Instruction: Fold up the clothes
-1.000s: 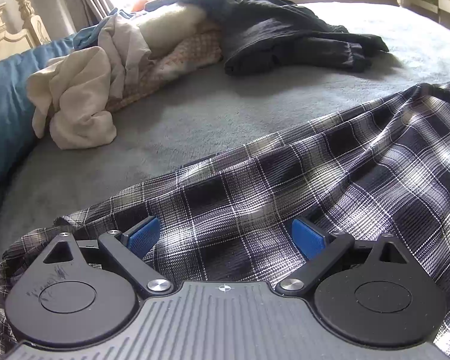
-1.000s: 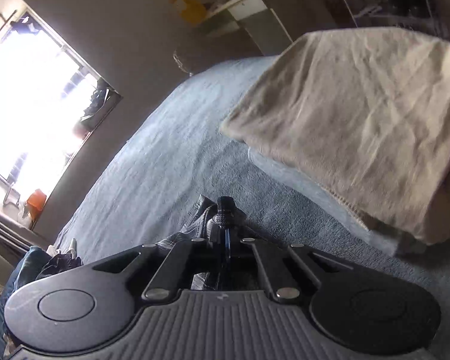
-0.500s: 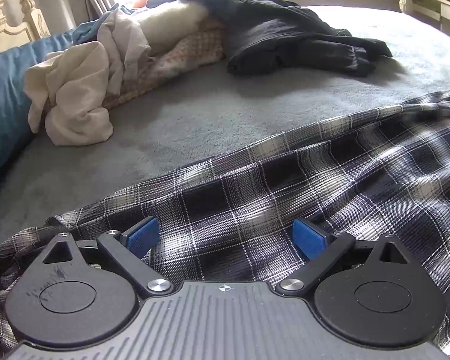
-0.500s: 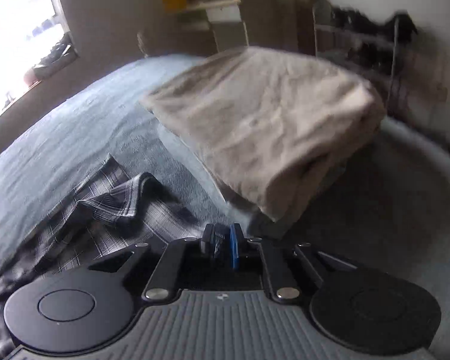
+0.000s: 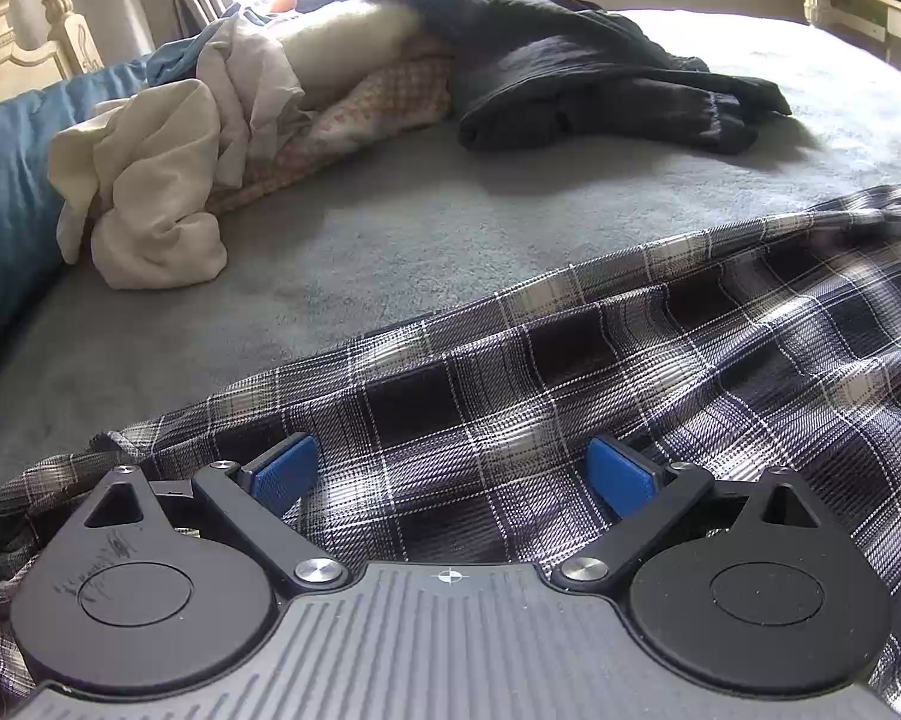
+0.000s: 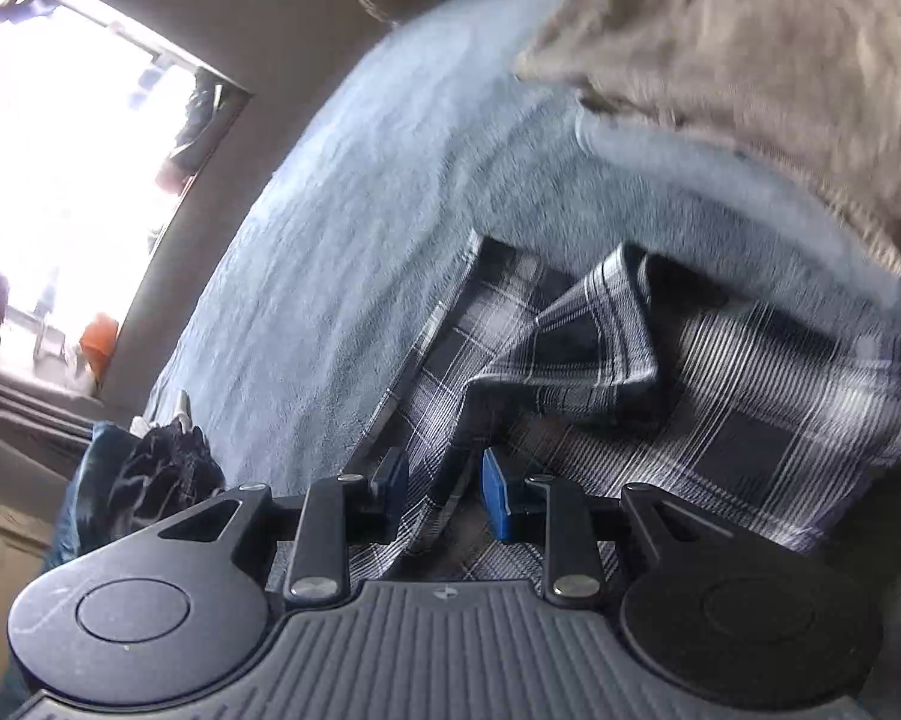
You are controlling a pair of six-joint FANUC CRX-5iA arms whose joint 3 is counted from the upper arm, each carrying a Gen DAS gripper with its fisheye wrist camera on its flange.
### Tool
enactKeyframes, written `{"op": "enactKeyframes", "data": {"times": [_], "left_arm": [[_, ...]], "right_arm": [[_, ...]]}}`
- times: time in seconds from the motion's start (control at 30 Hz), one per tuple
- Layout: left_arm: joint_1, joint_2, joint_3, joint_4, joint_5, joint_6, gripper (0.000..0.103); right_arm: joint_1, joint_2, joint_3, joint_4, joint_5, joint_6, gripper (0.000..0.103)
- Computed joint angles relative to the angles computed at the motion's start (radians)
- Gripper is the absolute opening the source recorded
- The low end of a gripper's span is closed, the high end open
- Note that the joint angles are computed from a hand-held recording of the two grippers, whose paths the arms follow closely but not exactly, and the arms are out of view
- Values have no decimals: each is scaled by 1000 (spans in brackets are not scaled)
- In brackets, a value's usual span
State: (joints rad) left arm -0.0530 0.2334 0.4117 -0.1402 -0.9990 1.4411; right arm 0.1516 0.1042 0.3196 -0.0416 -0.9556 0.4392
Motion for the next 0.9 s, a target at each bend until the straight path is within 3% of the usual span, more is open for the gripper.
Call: {"op": "enactKeyframes", "data": {"times": [0.13, 0.2, 0.3, 0.63, 0.73, 0.9], "left_arm": [[0, 2, 3, -1, -3, 0, 98], [2, 3, 2, 1, -2, 0, 100], [4, 6, 6, 4, -7, 5, 100], [3, 15, 17, -2, -17, 2, 101], [3, 16, 21, -2, -21, 2, 101], [5, 17, 20, 4, -20, -7, 101]], "right_arm": [[-8, 85, 72, -3, -45, 4, 28], [-8, 120, 107, 8, -68, 22, 8], [10, 141, 124, 89, -50, 18, 4], [-12, 362, 437, 66, -212, 56, 7], [-35, 356, 422, 24, -162, -6, 13], [-78, 269, 279, -61, 21, -35, 26]]}}
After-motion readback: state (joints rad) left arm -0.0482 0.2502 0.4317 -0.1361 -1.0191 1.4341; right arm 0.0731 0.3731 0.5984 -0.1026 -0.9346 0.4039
